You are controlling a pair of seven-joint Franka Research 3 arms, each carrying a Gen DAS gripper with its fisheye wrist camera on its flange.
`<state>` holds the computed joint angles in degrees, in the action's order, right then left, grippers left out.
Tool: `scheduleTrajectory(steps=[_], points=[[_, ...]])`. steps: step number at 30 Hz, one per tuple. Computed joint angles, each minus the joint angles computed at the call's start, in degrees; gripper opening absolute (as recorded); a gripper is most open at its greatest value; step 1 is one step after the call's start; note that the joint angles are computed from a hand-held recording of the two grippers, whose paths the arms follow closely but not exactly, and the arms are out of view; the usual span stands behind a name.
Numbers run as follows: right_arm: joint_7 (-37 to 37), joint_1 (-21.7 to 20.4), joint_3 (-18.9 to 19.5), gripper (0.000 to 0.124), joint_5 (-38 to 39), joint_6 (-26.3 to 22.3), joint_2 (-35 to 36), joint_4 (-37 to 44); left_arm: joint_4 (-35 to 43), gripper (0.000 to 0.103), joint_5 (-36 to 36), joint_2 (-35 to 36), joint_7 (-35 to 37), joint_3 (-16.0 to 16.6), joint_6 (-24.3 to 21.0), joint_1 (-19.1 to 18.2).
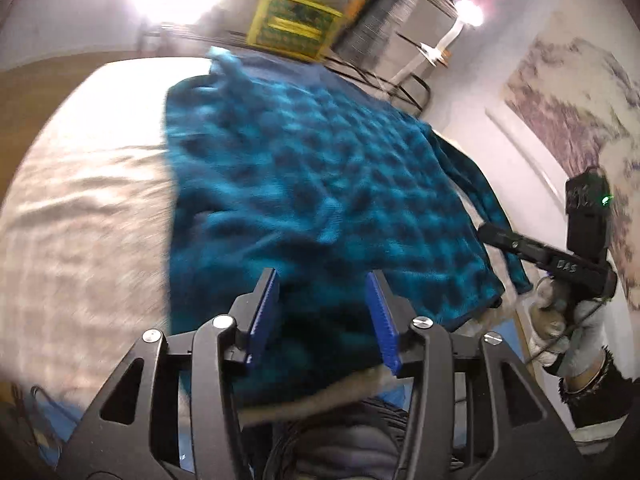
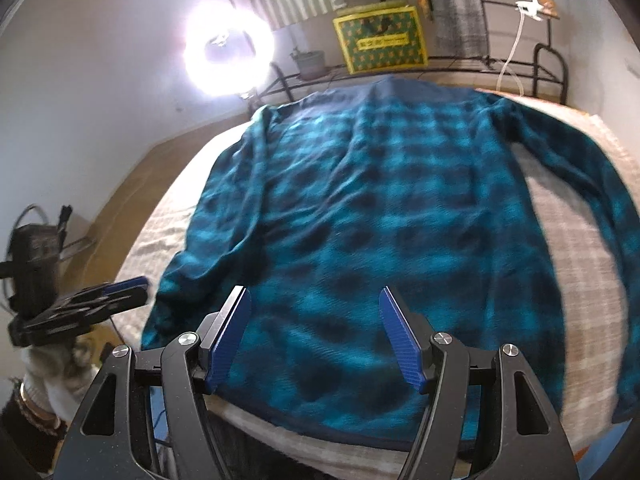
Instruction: Fold large clothes
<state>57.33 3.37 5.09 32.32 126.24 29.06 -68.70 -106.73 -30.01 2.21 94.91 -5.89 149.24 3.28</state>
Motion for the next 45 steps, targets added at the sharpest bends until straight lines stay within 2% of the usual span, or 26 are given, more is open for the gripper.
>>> scheduleTrajectory(steps=[3,7,12,14,15,16,17,20,23,26,28,29,31,32,34,36,38,41,45], points=[[-0.6,0.4,0.7,0.067,0.3,-1.7,0.5,0.3,-4.9,0.047,1.6,-2.9,-5.3,1.5,1.7,0.9],[0.1,1.3,1.5,0.067,0.7,-4.8,2.6,3.1,-3.5,0.047,1.5,0.4,-9.2,2.7,-0.8,2.3],[1.4,2.5,1.9,0.067,0.6,-6.7,3.9,4.7,0.7,0.047,-8.3,5.9,-5.7,0.4,-1.3,4.5],[1.7,2.8,1.8,0.067,0.5,-6.6,3.4,4.1,2.8,0.047,-8.8,7.9,-4.8,-0.7,-1.7,5.1],[1.7,2.8,1.7,0.067,0.5,-6.6,3.2,3.7,3.8,0.041,-9.3,8.8,-2.8,-1.5,-1.6,5.5],[1.6,2.9,1.7,0.067,0.4,-6.5,2.8,3.2,4.5,0.013,-8.5,9.3,-2.1,-1.9,-1.4,5.4],[1.6,3.0,1.5,0.067,0.2,-6.4,2.6,2.9,5.3,0.000,-6.7,9.8,-2.6,-2.0,-2.1,5.3],[1.5,3.2,1.0,0.067,-0.6,-5.9,2.0,1.9,5.6,0.000,-9.6,9.1,0.8,-3.8,-3.0,6.2],[1.9,3.2,0.6,0.067,-1.3,-5.4,1.9,1.4,5.0,0.000,-15.5,6.5,8.6,-5.1,-4.8,6.1],[3.3,2.6,0.6,0.067,-1.0,-6.7,3.1,3.1,4.4,0.000,-16.8,4.2,13.4,-4.6,-8.9,4.3],[4.5,2.5,0.6,0.067,-1.0,-7.5,4.2,4.5,3.5,0.001,-15.1,2.4,15.0,-3.9,-10.8,2.7],[4.7,2.3,0.7,0.067,-0.9,-7.7,4.3,4.5,2.7,0.004,-14.3,1.4,14.9,-3.4,-11.7,2.1],[4.7,2.0,1.1,0.067,-0.5,-8.7,4.7,5.2,1.1,0.013,-17.4,-0.6,16.3,-2.3,-13.7,1.5],[4.6,1.7,1.3,0.067,-0.1,-9.4,4.9,5.6,-0.4,0.015,-19.2,-2.0,16.9,-1.6,-13.1,1.2],[4.8,1.2,1.7,0.068,0.6,-11.2,5.8,7.1,-1.9,0.027,-18.1,-3.1,14.2,-0.2,-10.6,0.6],[5.5,1.0,1.9,0.069,1.1,-12.6,6.5,8.2,-2.7,0.032,-17.6,-3.0,10.7,1.1,-7.7,0.7],[6.7,0.9,2.1,0.070,1.3,-15.2,8.1,10.6,-1.2,0.033,-14.0,-0.5,4.9,1.9,-6.3,1.2],[7.3,1.7,1.9,0.070,-0.2,-17.7,9.2,11.8,3.3,0.033,-7.5,4.7,-2.7,1.9,-9.7,2.1],[8.7,3.9,0.5,0.070,-4.3,-18.1,9.9,11.3,7.2,0.033,-5.0,10.0,-8.1,-0.1,-12.4,3.7]])
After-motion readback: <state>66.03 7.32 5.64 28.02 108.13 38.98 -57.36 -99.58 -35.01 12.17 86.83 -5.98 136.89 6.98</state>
